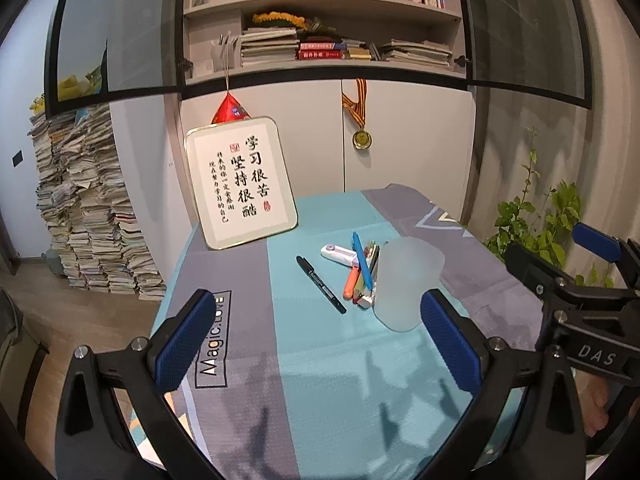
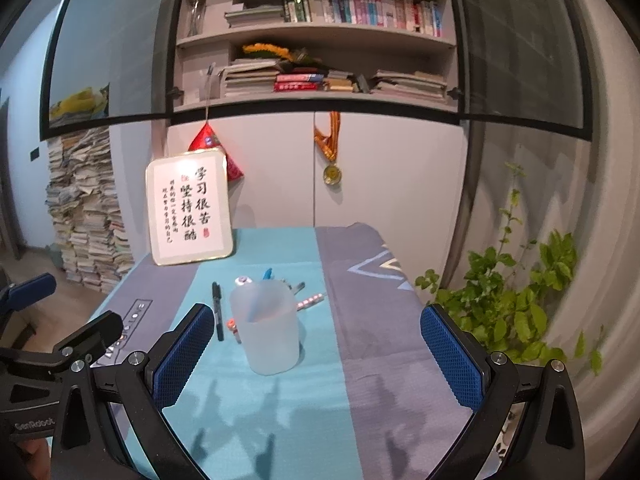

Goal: Organize stationery
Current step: 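Grasp the frosted cup with the right tool while the left tool approaches the pens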

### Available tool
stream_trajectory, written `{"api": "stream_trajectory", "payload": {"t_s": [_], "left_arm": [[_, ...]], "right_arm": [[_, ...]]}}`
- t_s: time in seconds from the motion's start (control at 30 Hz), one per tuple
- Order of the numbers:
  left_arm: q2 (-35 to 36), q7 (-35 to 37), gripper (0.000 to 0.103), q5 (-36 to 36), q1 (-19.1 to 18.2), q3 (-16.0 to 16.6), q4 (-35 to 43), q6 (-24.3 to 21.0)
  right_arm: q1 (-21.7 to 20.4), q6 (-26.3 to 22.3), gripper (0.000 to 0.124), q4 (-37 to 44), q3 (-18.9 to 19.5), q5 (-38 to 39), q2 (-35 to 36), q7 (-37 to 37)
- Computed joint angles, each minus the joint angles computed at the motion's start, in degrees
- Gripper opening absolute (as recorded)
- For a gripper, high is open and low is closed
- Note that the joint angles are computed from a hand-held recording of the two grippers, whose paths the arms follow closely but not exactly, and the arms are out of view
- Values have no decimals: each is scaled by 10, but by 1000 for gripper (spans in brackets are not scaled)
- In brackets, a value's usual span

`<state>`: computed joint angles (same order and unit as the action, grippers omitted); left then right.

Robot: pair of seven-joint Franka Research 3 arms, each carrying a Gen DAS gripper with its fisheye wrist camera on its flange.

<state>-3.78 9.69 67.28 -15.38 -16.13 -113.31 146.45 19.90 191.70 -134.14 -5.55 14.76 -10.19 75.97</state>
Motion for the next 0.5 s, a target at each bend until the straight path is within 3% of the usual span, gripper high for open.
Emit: {"api": "stream_trajectory", "payload": {"t_s": [0.07,0.13,0.2,0.37,0.5], "left_arm": [[6,10,102,-15,2,4,2,8],[14,21,102,-31,4,8,6,17],[23,34,102,-49,5,12,10,24],[46,63,102,-89,8,25,24,38],[67,85,102,-123,12,36,36,50]], "right_arm": [[13,-12,103,7,-11,-2,6,1],[61,-24,103,14,-58,1,13,-6],[75,-36,103,23,-70,14,20,-16],[2,-69,103,53,-1,19,48,-15],[-21,-102,103,86,24,47,78,-43]]}}
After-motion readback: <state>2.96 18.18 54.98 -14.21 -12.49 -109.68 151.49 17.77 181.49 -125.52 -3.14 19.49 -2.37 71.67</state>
